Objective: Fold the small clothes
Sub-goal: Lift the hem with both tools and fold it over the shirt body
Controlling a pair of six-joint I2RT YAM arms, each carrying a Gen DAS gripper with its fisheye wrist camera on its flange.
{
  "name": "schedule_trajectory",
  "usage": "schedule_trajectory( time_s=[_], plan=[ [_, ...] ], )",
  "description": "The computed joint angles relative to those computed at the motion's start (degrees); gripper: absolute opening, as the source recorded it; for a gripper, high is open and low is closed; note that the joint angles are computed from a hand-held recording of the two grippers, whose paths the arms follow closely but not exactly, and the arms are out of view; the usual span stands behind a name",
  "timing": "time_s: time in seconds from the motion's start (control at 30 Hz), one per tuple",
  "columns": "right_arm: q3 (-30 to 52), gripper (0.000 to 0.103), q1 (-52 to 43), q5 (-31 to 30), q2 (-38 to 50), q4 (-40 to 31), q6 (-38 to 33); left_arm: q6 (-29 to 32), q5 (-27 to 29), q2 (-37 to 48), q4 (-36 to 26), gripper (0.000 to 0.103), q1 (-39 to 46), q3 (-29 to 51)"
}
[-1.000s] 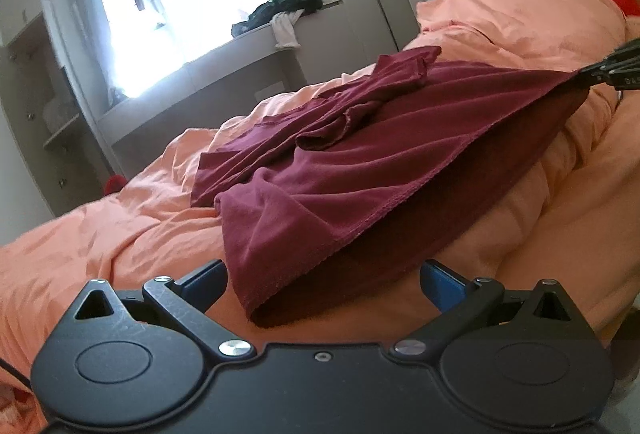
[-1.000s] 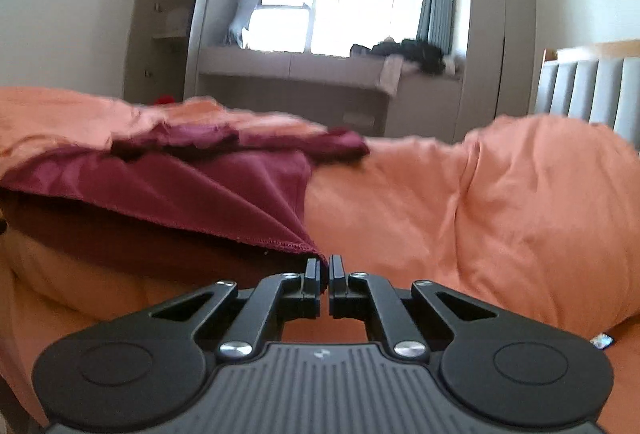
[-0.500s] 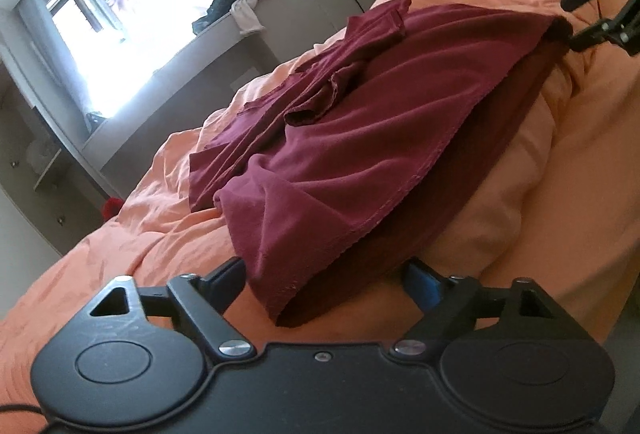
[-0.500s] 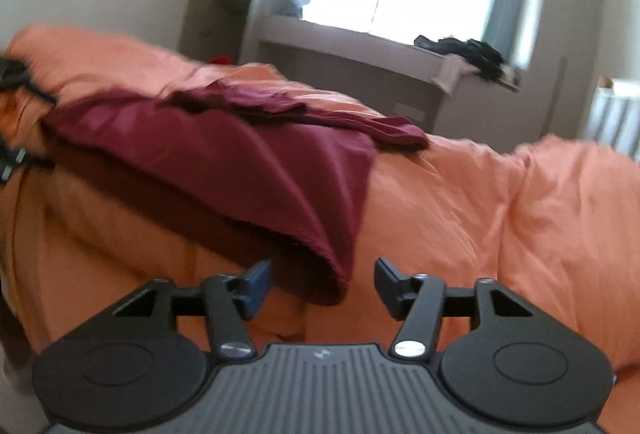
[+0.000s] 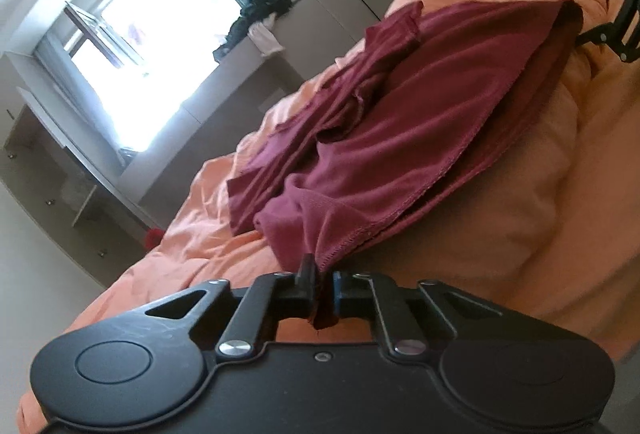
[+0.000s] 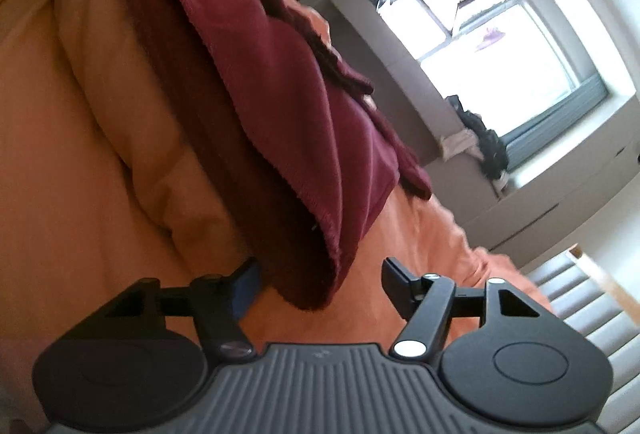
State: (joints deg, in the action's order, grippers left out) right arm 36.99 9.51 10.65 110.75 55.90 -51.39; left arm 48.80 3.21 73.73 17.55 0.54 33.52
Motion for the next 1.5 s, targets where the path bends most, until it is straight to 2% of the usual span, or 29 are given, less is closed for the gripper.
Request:
schedule_trajectory(
  time_s=[0.03, 0.13, 0.23, 0.33, 0.43, 0.5, 0.7, 0.77, 0.87, 0.97, 1.03, 1.13, 1.23, 1.4, 1.5],
  plan=[
    [-0.7, 0.060, 0.1, -0.2, 0.1, 1.6, -0.9, 0.0, -0.6, -0.5, 1.5, 0.006, -0.2, -0.8],
    [-2.6, 0.010, 0.1, -1.3, 0.6, 5.8, -2.9, -1.5, -1.2, -3.3, 6.4, 0.005, 0.1, -3.6],
    [-5.9, 0.008, -0.4, -3.4, -2.1, 9.4, -1.4, -5.1, -1.0, -7.5, 8.5, 0.004, 0.9, -5.6],
    [-10.4, 0.006, -0.7, -4.0, -6.0, 15.5, 0.2, -8.4, -0.3, -12.7, 7.0, 0.004, 1.8, -6.5],
    [-14.6, 0.006, -0.9, -4.3, -11.8, 18.0, 2.4, -10.7, 1.1, -20.6, 4.1, 0.004, 2.3, -8.1],
    [-18.0, 0.005, -1.3, -4.5, -16.9, 18.5, 4.1, -11.5, 2.0, -27.3, -0.9, 0.004, 2.4, -8.4],
    [-28.1, 0.005, -2.5, -5.7, -41.5, 8.1, 9.3, -14.7, 8.0, -46.6, -23.2, 0.004, 6.6, -4.1],
    [-30.7, 0.006, -1.7, -4.9, -54.4, -0.9, 9.6, -16.3, 11.3, -50.2, -30.6, 0.004, 9.5, -0.6],
    [-32.5, 0.006, 1.2, -2.0, -70.8, -13.3, 8.7, -18.0, 17.8, -52.0, -36.3, 0.004, 15.2, 3.6],
    [-31.6, 0.006, 2.5, -0.5, -76.8, -17.7, 8.7, -20.9, 21.5, -50.9, -38.1, 0.004, 18.0, 7.2],
    [-30.4, 0.006, 2.6, -0.2, -74.8, -15.5, 10.2, -22.8, 19.0, -48.1, -36.8, 0.004, 15.5, 9.5],
    [-28.2, 0.006, 0.8, -0.8, -65.8, -6.2, 11.2, -23.7, 8.9, -41.0, -30.6, 0.004, 6.7, 11.9],
    [-21.4, 0.006, -1.6, -1.4, -50.0, 3.9, 12.4, -24.5, 2.4, -31.4, -25.7, 0.005, 0.8, 16.2],
    [-4.7, 0.006, -4.4, -2.0, -28.8, 7.9, 13.9, -22.8, -7.7, -12.1, -13.6, 0.005, -5.6, 24.1],
    [7.0, 0.007, -4.9, -1.3, -17.3, 6.7, 12.6, -23.7, -10.5, -0.7, -10.8, 0.005, -6.5, 31.4]
  ],
)
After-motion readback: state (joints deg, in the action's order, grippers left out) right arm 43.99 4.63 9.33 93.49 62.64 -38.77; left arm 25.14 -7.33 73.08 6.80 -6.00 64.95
